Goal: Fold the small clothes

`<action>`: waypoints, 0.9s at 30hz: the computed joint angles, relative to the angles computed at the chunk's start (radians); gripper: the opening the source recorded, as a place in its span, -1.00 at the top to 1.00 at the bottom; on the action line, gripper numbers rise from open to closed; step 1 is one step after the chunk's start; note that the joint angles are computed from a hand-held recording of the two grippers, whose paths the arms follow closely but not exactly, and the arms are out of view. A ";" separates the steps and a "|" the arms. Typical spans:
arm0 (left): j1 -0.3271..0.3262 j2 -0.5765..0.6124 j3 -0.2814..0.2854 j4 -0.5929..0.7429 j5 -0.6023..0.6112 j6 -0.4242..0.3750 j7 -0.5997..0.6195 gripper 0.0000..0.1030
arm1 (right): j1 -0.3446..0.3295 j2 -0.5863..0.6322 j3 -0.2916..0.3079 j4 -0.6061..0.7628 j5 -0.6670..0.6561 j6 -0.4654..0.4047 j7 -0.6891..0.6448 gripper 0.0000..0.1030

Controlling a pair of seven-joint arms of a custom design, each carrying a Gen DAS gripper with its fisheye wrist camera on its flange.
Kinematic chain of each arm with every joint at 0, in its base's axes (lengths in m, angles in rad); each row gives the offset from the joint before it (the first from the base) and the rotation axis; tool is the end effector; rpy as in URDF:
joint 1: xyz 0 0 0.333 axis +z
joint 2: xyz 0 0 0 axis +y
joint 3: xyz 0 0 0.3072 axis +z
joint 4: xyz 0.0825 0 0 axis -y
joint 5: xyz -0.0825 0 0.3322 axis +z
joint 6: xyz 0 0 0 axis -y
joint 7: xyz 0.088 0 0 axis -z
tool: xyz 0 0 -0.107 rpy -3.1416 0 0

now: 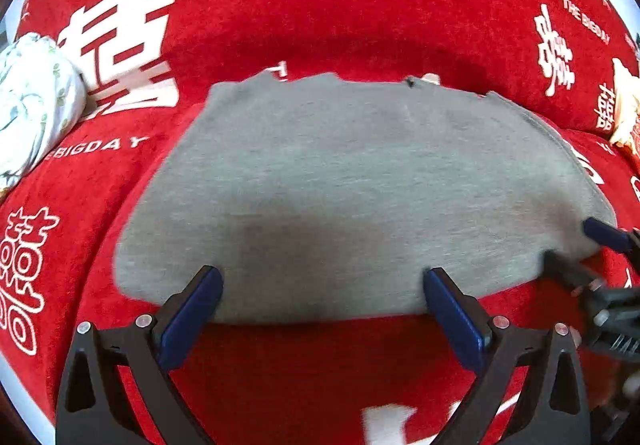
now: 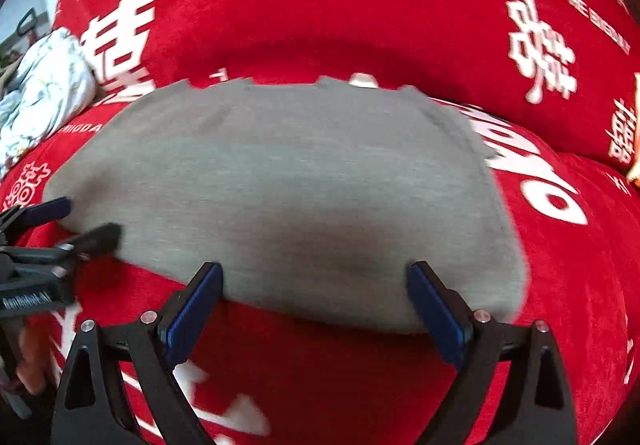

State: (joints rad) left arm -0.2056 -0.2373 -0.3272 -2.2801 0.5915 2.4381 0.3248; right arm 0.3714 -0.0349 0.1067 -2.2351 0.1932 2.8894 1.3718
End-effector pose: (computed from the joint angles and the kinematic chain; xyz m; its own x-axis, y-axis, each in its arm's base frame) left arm 0.3976 -0.2434 0.5028 0.3031 -0.9522 0.0374 -0.7566 -0.2643 -0.5980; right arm 0.4703 0.2317 0.4865 0.4947 -0.8687 -0.0256 -0.6759 -0.3661 -0.6396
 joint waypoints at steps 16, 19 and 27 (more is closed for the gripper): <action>0.063 -0.166 0.000 -0.109 -0.111 0.039 0.043 -0.97 | -0.039 -0.075 -0.054 -0.023 0.172 -0.028 -0.030 -0.87; 0.083 -0.137 -0.002 -0.071 -0.098 0.036 0.058 -0.97 | -0.028 -0.052 -0.055 0.016 0.205 -0.019 -0.053 -0.87; 0.118 0.000 0.021 0.088 -0.025 -0.040 0.081 -0.97 | -0.039 0.095 -0.017 0.230 0.185 -0.078 -0.087 -0.87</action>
